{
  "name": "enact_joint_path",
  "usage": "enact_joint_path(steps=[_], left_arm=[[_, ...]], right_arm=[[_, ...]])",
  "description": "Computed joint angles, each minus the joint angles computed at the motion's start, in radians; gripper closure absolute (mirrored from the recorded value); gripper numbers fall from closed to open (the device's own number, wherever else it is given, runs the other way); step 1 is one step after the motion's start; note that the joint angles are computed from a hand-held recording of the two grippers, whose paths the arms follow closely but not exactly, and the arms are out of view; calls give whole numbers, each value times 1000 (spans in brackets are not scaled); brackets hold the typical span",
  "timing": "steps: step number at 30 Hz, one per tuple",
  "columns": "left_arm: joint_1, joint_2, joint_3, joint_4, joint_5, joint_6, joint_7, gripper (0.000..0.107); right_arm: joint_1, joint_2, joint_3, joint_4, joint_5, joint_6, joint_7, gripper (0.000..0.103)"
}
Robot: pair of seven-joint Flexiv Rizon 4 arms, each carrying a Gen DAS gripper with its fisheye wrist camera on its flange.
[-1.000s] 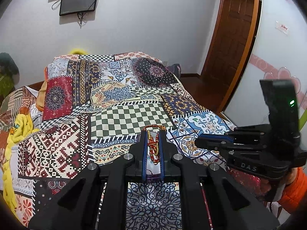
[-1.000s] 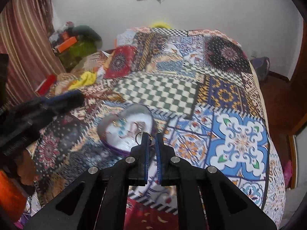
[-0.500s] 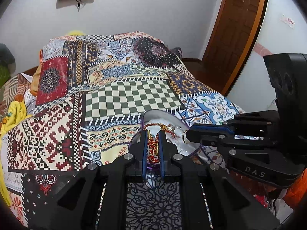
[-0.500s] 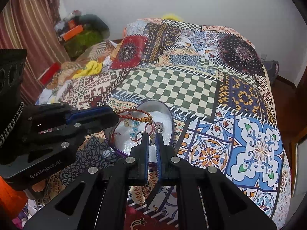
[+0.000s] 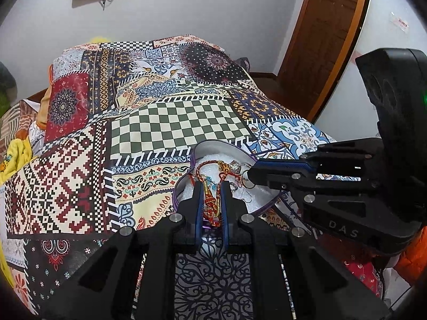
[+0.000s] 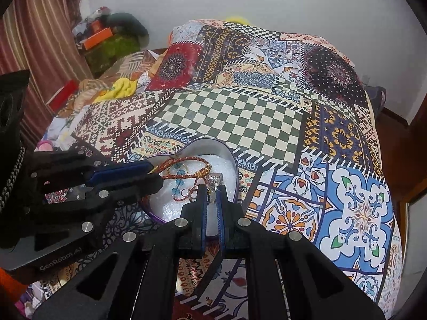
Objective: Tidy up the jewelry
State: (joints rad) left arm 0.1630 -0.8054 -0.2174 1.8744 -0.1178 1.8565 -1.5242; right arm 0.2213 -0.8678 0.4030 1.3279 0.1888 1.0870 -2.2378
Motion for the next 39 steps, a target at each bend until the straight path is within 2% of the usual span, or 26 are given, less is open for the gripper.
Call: enact_joint_path(steps=[5, 10, 12, 14, 16, 25, 28, 32, 35, 39], left_arm=[[8, 6, -6, 8, 1, -6, -4, 97], [-19, 23, 24, 18, -13, -15, -7, 97], [-25, 30, 30, 24, -16, -11, -8, 93], [-31, 40, 35, 35, -15, 2, -11, 84], [-44, 52, 49, 45, -16, 17, -15, 80], [-107, 141, 112, 121, -37, 101, -60, 80], [-157, 194, 162, 169, -60, 160, -80, 80], [-303, 260, 279, 236, -164, 257, -49, 80], [-370, 301, 308, 285, -240, 353, -6, 80], [-448, 350, 311, 345, -361, 491, 67, 79]], right_arm=[[-4, 2, 1, -14, 1, -73, 3, 97], [10, 17, -23, -4, 5, -82, 13, 97], [11, 24, -25, 0, 7, -80, 15, 96], [6, 33, -23, 5, 12, -79, 14, 96], [0, 43, -18, 12, 22, -73, 9, 96], [-52, 132, 33, 97, 97, 32, -42, 96], [-92, 178, 80, 139, 151, 96, -91, 96], [-175, 249, 182, 202, 259, 205, -205, 96], [-269, 294, 296, 238, 371, 280, -330, 96], [-416, 329, 479, 271, 543, 380, -537, 95]])
